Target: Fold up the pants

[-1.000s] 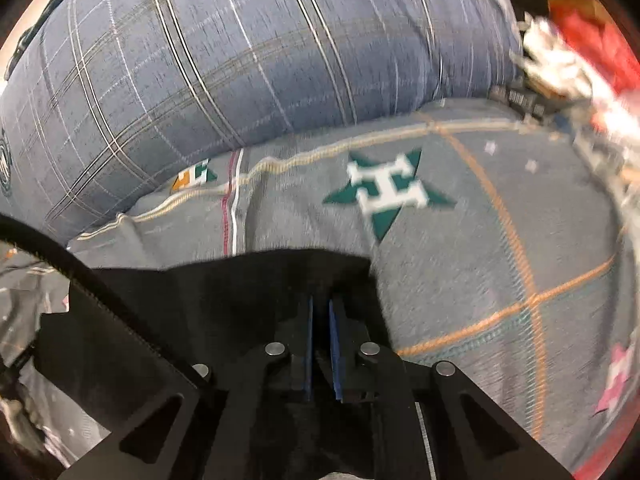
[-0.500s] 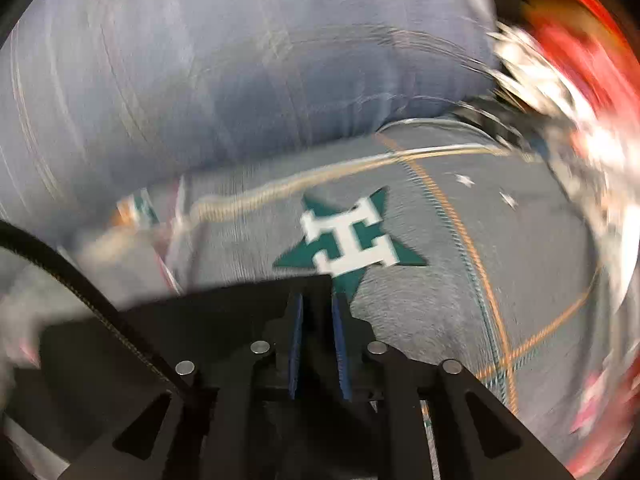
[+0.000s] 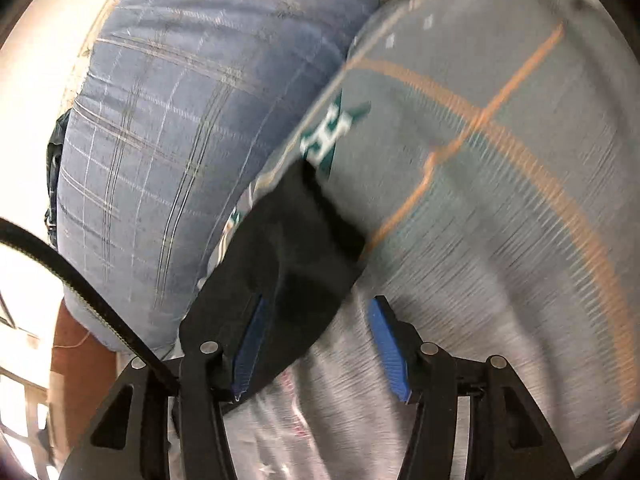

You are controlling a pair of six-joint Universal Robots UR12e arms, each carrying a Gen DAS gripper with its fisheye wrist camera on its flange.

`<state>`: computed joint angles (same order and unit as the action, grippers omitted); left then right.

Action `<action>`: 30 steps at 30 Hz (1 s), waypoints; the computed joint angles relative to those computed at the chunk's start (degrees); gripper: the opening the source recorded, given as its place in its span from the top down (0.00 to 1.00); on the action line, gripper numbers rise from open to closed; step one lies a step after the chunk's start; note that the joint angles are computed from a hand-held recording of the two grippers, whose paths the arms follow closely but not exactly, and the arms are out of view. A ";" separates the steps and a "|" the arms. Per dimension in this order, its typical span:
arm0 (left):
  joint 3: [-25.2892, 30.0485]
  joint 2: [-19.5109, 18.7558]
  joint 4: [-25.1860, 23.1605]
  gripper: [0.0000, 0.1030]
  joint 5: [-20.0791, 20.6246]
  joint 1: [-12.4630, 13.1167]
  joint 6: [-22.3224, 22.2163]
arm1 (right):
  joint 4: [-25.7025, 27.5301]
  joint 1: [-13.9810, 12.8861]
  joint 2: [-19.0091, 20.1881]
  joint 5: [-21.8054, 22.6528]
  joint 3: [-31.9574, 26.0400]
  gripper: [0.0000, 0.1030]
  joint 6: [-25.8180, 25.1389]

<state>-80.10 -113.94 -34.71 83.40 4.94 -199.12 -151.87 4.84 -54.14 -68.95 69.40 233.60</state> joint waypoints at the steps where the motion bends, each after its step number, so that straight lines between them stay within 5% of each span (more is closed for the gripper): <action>1: -0.85 0.64 0.58 0.68 -0.37 0.01 -0.34 | -0.16 0.31 0.56 0.01 -0.52 0.43 0.45; 5: -2.39 1.87 1.68 0.68 -0.86 -0.30 -0.74 | 0.09 1.85 2.66 -5.42 -4.50 0.28 0.71; 7: -2.95 2.33 2.05 0.68 -0.88 -0.41 -1.11 | 1.16 2.30 3.66 -7.51 -6.44 0.30 1.06; 9: -3.48 2.73 2.27 0.68 -1.03 -0.37 -1.59 | 4.10 2.59 4.36 -8.76 -8.34 0.72 -0.50; 10: -3.84 3.02 2.37 0.68 -1.16 -0.32 -2.03 | 4.59 2.72 4.48 -8.75 -8.82 0.85 -1.10; 22: -6.75 5.98 4.00 0.68 -0.22 -0.22 -2.50 | -0.42 3.39 -0.71 -13.68 -4.16 0.86 -5.86; 27: -7.10 6.40 3.13 0.67 -0.44 0.17 -4.05 | 9.34 3.30 -1.08 -17.92 -3.54 0.80 -8.01; 30: -7.45 6.55 3.31 0.65 -0.57 0.41 -4.94 | 13.42 3.41 -1.66 -20.40 -2.58 0.64 -8.03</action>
<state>-87.54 -107.39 -31.41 82.83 5.34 -204.06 -138.45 8.26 -55.80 -89.35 66.82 225.58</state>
